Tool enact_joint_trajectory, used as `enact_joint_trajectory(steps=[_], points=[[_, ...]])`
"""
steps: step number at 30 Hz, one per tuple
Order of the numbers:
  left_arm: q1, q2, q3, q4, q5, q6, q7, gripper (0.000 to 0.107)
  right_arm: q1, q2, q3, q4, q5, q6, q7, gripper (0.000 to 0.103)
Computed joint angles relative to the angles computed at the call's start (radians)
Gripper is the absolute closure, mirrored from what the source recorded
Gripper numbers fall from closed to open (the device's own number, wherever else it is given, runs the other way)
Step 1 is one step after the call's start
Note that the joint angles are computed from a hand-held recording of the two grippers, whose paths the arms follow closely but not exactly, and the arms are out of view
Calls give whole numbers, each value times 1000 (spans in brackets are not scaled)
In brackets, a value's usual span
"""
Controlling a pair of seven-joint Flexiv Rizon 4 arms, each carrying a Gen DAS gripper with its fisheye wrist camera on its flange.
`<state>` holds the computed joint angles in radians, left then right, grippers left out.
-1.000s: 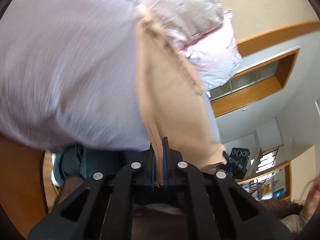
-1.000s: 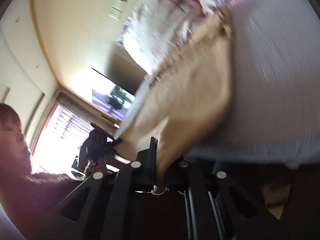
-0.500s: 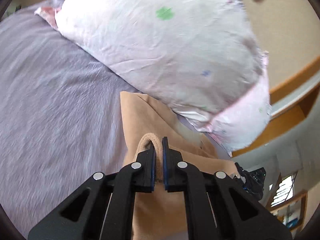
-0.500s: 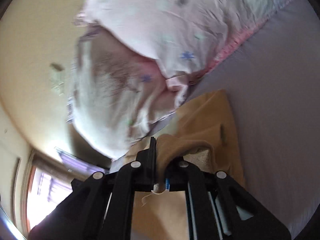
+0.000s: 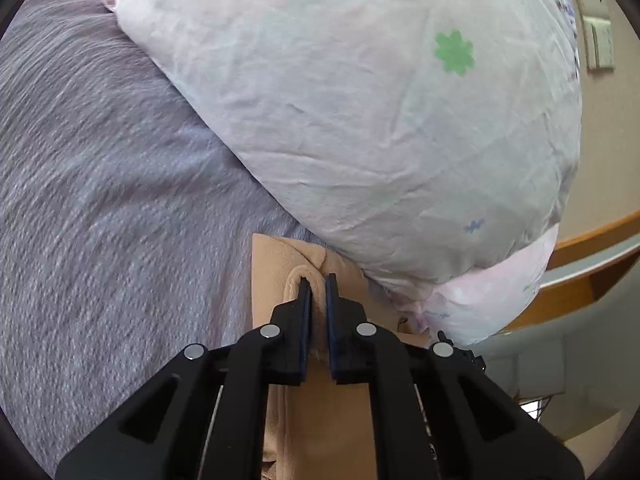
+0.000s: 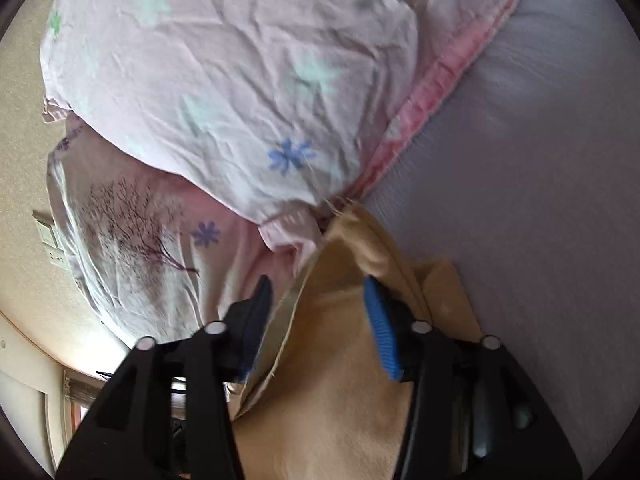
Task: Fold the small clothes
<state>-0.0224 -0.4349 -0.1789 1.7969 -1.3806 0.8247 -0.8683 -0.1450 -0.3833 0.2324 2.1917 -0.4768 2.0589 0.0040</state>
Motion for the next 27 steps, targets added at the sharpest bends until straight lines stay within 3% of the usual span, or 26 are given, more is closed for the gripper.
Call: enact_joint_trajectory(steps=[2, 3, 4, 5, 8, 12, 16, 17, 20, 22, 24, 27], points=[[-12, 12, 4, 11, -33, 61, 10, 59, 42, 26, -41, -4, 30, -57, -41, 44], [-21, 26, 2, 22, -91, 116, 42, 20, 52, 40, -49, -3, 41, -89, -57, 43], [-34, 40, -1, 31, -161, 169, 87, 12, 68, 61, -59, 4, 59, -119, -81, 42], [-41, 55, 4, 40, -199, 191, 124, 12, 104, 86, -82, 21, 95, -125, -118, 40], [-26, 100, 42, 80, -86, 93, 132, 12, 197, 174, -130, 81, 184, -131, -242, 32], [-24, 165, 74, 164, 81, -32, 156, 17, 161, 254, -66, 149, 175, -108, -307, 26], [-32, 163, 79, 194, 150, -100, 121, 29, 89, 296, -25, 205, 8, -65, -219, 23], [-36, 158, 76, 196, 151, -97, 116, 30, 94, 308, -13, 212, 19, -73, -224, 23], [-50, 134, 62, 187, 116, -62, 93, 44, 135, 319, -46, 190, -44, -83, -175, 21], [-36, 106, 55, 169, 89, -97, 30, 83, 163, 335, -56, 208, -23, -71, -185, 20], [-26, 93, 45, 164, 38, -130, -25, 87, 146, 363, -77, 240, -119, -33, -106, 20], [-60, 149, 46, 181, 18, -70, 7, 88, 159, 404, -116, 279, -145, -4, -98, 20]])
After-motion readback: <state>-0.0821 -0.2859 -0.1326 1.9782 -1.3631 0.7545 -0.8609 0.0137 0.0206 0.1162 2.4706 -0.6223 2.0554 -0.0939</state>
